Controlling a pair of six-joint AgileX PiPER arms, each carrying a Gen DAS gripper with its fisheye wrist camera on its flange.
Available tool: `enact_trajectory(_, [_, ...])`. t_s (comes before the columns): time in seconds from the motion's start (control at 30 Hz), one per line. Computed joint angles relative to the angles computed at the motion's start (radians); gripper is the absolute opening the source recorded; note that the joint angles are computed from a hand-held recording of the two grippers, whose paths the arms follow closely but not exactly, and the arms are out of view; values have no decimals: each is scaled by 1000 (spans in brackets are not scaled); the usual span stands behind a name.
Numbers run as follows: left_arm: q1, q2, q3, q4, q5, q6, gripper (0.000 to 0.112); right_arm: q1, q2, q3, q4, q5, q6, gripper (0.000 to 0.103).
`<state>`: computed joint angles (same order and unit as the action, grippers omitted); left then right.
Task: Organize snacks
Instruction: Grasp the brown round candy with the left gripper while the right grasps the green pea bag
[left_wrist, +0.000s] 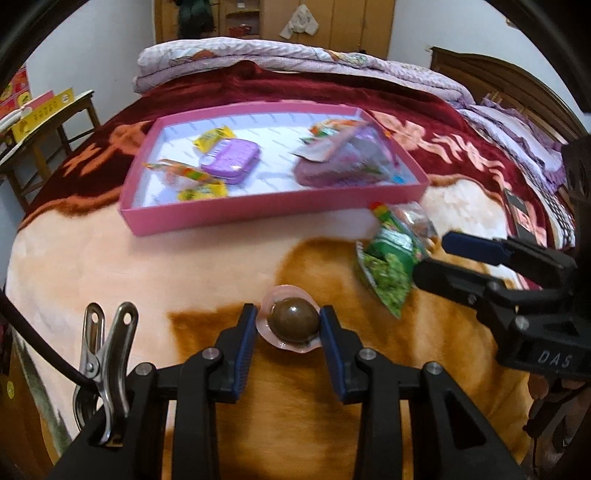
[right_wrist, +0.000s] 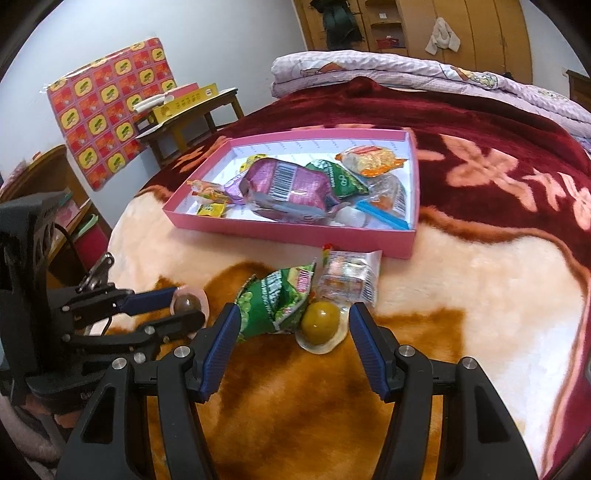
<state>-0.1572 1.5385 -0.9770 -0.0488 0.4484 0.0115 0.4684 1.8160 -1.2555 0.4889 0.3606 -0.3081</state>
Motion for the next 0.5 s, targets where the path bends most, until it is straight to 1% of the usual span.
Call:
enact_trajectory(0.23, [30, -1, 1, 86, -23, -81, 36, 32, 42, -59, -77, 21, 66, 62])
enact_trajectory(0.47, [51, 8, -2, 56, -28, -51, 36, 61, 71, -97, -204, 14, 177, 62])
enact_trajectory(0.5, [53, 10, -4, 52, -29, -48, 36, 68, 77, -103, -244, 13, 210, 62])
